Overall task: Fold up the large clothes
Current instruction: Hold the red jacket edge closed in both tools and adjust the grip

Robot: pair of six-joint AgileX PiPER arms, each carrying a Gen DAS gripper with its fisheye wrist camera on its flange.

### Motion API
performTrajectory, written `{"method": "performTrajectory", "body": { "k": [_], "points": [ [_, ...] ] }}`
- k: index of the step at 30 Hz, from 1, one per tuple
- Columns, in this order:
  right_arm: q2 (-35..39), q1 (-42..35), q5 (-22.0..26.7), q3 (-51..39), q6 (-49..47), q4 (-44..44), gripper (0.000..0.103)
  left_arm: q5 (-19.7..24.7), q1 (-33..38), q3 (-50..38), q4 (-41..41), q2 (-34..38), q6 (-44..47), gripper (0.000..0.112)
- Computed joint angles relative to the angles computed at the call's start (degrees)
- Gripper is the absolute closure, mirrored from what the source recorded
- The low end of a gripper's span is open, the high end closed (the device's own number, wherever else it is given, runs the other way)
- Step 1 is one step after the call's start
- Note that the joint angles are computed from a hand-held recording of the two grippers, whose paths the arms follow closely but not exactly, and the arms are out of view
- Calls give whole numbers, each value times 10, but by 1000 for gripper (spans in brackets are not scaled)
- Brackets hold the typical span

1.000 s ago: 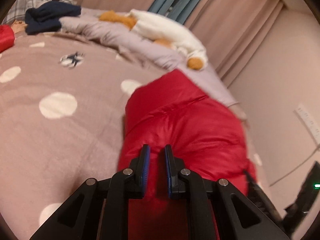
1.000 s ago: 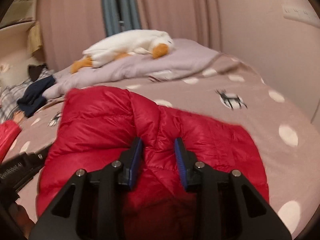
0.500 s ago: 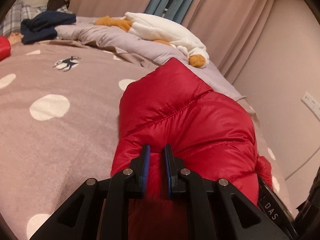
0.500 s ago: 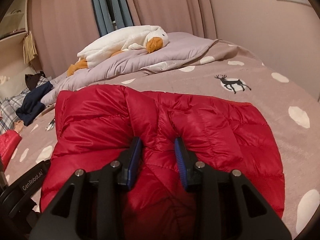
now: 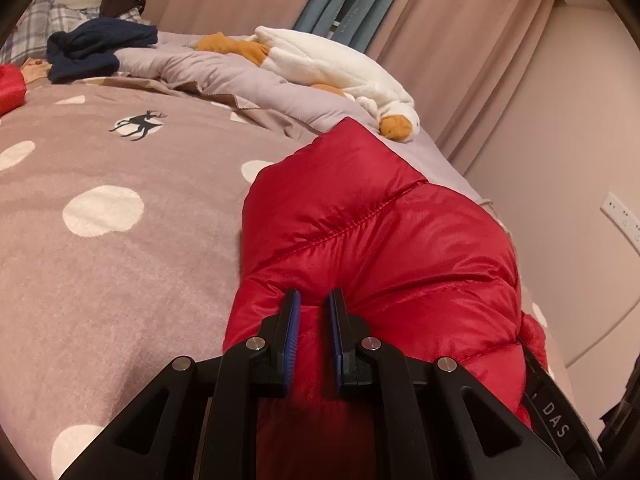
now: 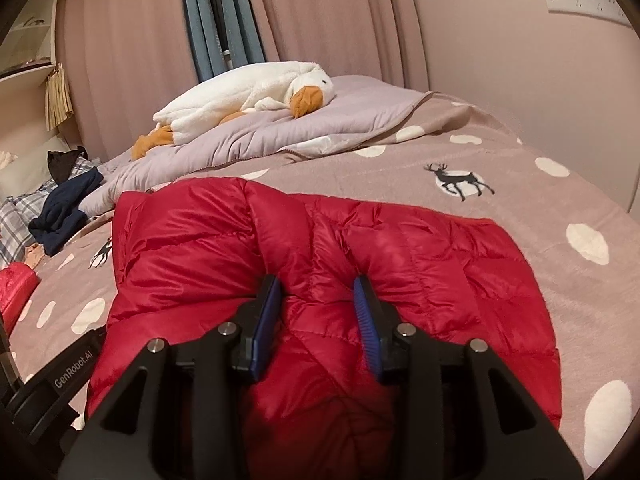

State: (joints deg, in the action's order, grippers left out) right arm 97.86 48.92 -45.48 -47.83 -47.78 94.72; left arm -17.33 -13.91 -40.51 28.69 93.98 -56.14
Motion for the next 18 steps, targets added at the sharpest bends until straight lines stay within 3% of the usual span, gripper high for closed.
{"method": "performTrajectory", "body": {
  "k": [7,15,18],
  "points": [
    [5,14,-33,-13,-20,20,60,30,-7,-5,-59,-2,28,84],
    [-4,22,-44,0,9,2,55,31,-9,-3,-82,-3,48,82],
    [-6,24,-49,-7,-4,13,49,72,-16,-14,-136,-9,89,71]
  ]
}}
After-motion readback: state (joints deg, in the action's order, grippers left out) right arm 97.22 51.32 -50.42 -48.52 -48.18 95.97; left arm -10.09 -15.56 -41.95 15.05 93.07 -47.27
